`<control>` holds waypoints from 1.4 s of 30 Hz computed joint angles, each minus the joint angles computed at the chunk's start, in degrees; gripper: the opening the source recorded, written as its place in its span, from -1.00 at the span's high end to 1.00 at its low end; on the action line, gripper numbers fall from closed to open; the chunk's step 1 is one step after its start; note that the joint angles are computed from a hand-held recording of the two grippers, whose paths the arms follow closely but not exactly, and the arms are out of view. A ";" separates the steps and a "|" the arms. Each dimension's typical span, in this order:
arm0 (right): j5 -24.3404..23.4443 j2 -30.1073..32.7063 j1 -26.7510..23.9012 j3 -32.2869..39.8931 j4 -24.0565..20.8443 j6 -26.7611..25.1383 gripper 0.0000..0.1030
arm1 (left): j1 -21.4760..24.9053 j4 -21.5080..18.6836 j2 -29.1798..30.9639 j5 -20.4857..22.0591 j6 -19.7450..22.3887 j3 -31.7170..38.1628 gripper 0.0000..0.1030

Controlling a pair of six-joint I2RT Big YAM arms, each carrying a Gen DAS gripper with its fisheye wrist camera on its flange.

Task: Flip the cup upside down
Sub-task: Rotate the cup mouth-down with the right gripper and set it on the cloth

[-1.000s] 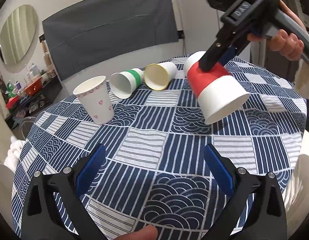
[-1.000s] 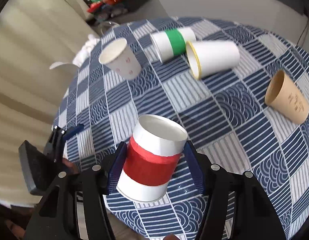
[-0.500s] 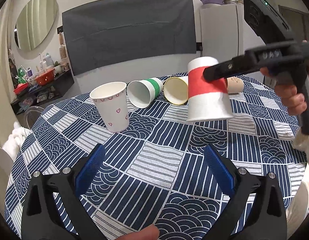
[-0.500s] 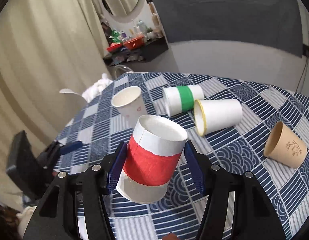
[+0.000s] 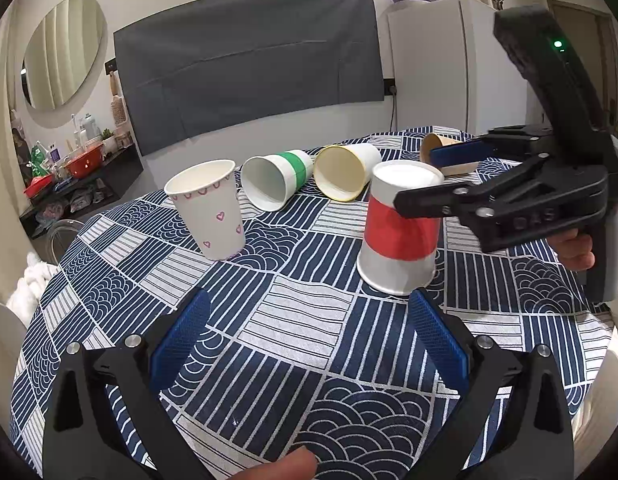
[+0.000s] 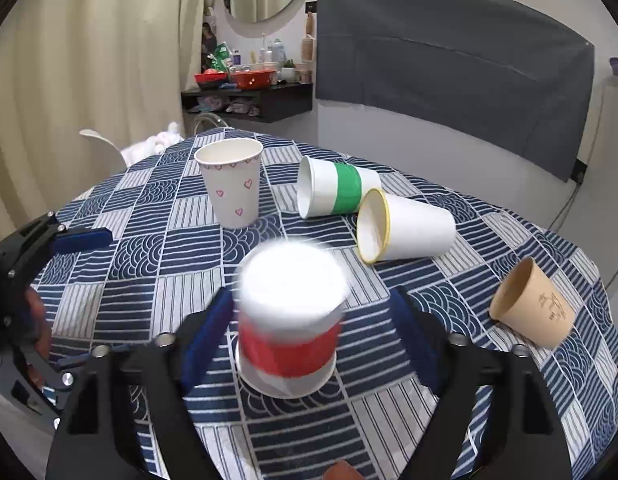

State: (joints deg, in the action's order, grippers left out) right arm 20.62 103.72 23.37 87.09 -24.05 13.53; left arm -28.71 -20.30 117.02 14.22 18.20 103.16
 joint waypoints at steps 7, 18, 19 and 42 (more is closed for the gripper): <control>5.90 -4.45 2.78 -5.31 -0.22 4.27 -0.76 | -0.35 0.89 -1.16 -0.34 -0.58 -1.89 -0.88; 15.88 -8.05 6.99 -14.45 4.03 11.14 -0.84 | -1.23 4.42 -3.44 -3.24 -4.98 -6.85 -0.88; 16.14 -8.20 7.19 -15.06 4.52 12.14 -0.84 | -1.37 5.15 -3.61 -3.60 -5.11 -7.42 -0.88; 22.48 -4.97 8.26 -14.62 0.57 22.83 -0.84 | -2.15 5.42 -2.74 -7.69 -7.85 -8.51 -0.88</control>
State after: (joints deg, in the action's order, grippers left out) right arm 43.10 98.75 31.63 72.47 -23.48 36.36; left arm -30.86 -14.88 114.28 6.53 10.35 94.65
